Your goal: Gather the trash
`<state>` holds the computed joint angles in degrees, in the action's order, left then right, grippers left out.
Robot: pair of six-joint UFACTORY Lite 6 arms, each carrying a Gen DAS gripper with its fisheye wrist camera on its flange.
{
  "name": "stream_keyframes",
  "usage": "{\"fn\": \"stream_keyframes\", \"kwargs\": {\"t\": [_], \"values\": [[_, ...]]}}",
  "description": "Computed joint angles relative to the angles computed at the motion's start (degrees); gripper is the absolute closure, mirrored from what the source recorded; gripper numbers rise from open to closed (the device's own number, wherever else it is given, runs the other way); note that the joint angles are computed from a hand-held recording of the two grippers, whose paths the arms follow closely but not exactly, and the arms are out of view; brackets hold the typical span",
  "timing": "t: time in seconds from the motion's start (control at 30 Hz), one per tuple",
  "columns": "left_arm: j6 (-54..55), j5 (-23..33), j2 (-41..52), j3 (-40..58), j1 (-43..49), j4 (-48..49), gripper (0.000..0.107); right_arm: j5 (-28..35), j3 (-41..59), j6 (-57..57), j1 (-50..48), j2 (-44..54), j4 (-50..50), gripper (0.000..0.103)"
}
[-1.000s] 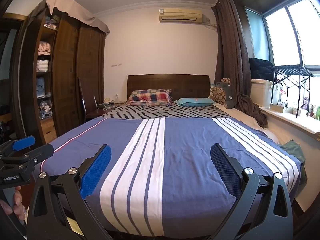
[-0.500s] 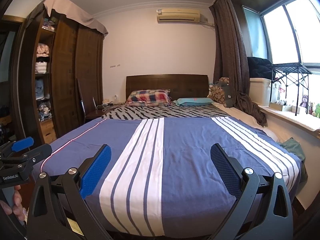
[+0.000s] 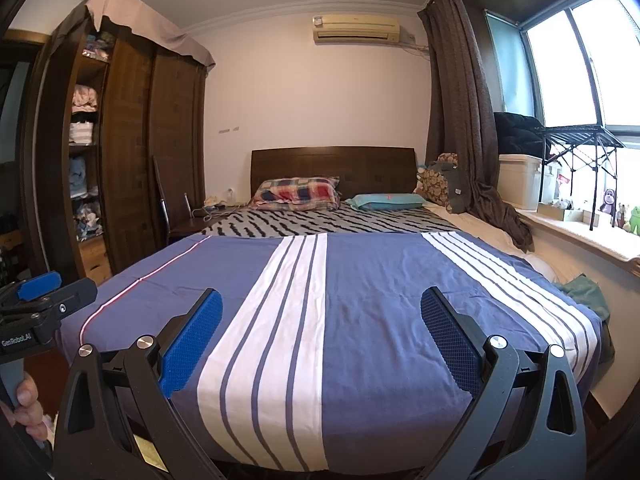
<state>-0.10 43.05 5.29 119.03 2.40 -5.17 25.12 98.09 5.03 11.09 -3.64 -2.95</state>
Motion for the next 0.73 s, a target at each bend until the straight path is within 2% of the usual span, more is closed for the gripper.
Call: {"fn": "stream_keyframes", "kwargs": {"t": [0.27, 0.73], "values": [[-1.6, -2.8, -2.4, -3.6, -1.2, 2.2, 0.012, 0.3, 0.8, 0.4, 0.2, 0.7, -0.4, 0.003], [-3.3, -0.1, -0.7, -1.0, -1.9, 3.4, 0.012, 0.5, 0.4, 1.2, 0.4, 0.6, -1.1, 0.003]]}}
